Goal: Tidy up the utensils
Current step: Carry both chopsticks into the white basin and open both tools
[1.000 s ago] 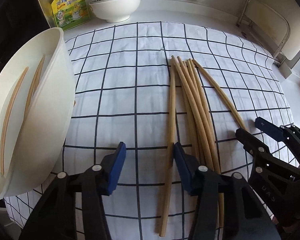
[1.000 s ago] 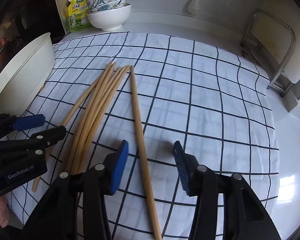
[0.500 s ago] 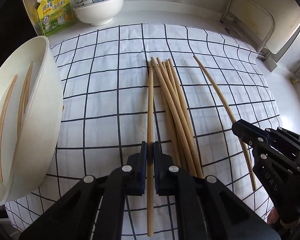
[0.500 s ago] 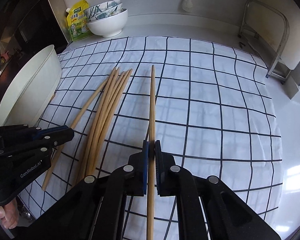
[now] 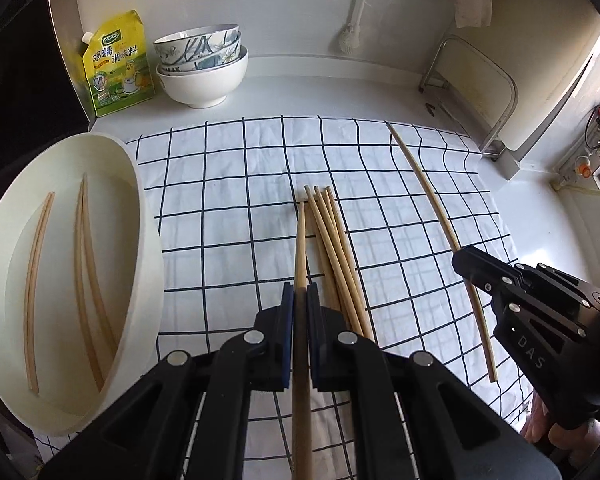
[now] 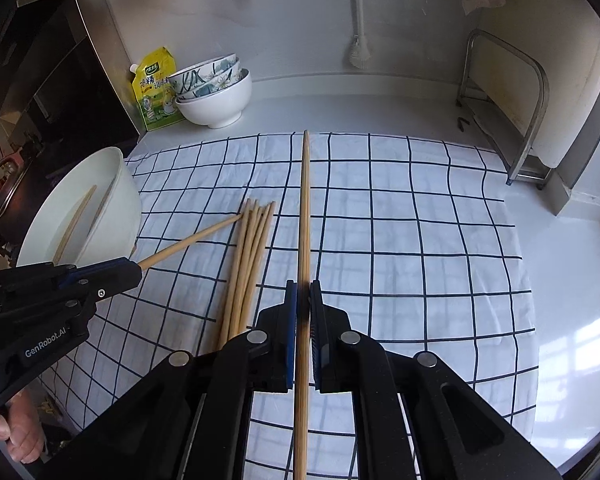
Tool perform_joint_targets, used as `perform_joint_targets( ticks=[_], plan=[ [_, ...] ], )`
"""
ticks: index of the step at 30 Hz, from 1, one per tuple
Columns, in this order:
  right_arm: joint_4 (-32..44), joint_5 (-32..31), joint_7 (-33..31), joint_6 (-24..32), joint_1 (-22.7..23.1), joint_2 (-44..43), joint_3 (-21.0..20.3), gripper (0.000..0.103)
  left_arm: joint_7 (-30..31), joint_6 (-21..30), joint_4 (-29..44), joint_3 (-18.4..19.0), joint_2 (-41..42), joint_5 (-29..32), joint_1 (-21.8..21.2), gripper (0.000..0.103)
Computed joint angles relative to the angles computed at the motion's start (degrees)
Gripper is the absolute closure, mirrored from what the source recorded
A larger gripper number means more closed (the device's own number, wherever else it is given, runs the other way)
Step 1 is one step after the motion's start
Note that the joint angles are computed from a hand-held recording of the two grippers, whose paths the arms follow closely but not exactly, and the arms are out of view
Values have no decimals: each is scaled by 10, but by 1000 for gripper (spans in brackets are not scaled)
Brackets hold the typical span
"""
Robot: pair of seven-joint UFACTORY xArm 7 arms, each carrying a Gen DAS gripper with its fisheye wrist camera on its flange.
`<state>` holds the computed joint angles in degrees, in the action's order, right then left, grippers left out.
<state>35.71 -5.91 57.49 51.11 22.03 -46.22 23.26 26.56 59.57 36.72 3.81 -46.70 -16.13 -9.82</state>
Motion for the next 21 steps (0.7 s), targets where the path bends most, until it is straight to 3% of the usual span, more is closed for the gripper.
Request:
perform_joint_targets(
  ticks=[14, 21],
  plan=[
    [49, -19, 4, -1, -6, 36, 13, 97, 27, 11, 51, 34, 7, -26, 10, 96],
    [127, -46, -11, -51, -15, 135, 26, 97, 43, 2, 88, 68, 28, -19, 47, 96]
  ],
)
